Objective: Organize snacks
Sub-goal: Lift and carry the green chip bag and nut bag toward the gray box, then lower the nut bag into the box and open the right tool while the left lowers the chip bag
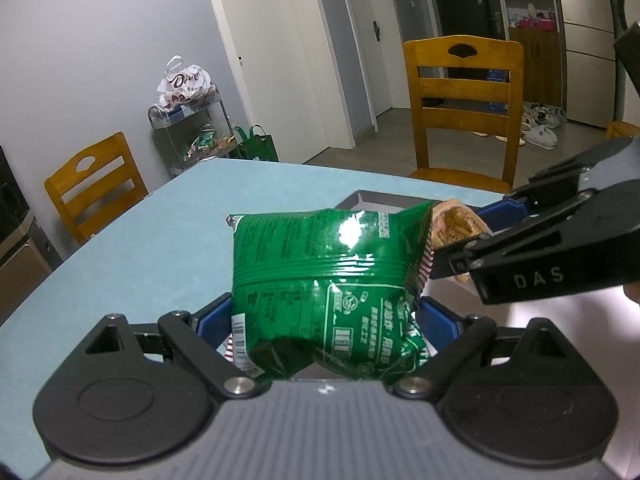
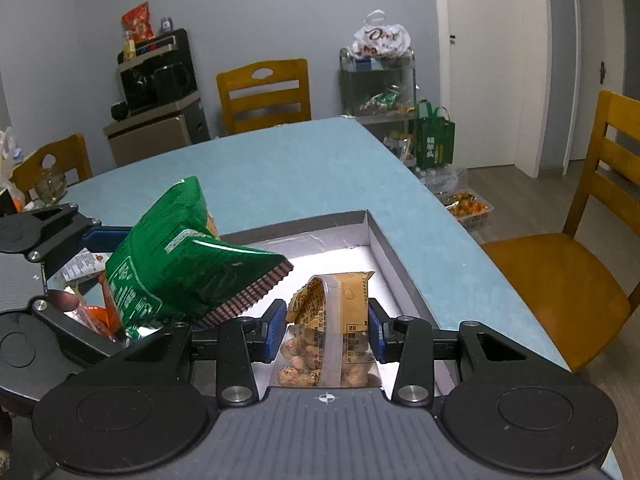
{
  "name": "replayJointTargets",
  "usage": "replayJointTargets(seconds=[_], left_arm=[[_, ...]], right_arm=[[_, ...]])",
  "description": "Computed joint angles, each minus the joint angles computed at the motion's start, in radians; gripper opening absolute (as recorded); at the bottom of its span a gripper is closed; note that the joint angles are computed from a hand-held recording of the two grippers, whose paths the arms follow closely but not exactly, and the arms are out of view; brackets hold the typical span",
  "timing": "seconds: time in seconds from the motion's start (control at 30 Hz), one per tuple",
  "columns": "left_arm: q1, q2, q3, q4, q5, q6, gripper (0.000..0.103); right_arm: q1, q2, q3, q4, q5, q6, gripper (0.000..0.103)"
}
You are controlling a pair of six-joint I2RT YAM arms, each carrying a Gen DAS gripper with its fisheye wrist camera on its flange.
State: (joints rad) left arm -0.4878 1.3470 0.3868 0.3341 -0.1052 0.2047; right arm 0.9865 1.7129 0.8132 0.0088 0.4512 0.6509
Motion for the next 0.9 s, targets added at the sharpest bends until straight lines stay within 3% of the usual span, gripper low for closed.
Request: replayJointTargets(seconds=[0.23,0.9], left_arm=[[0.008,0.043,-0.016,0.062,0.013,0.008,0.095],[0.001,0.011,-0.066,0.091,-0.004,0.016,0.096]], right_arm=[[0.000,-0.001,0.004,-0.018,0.001,0.007,0.045],[0.010,-0.004,0.010,-0.042,0.019,0.016,0.049]])
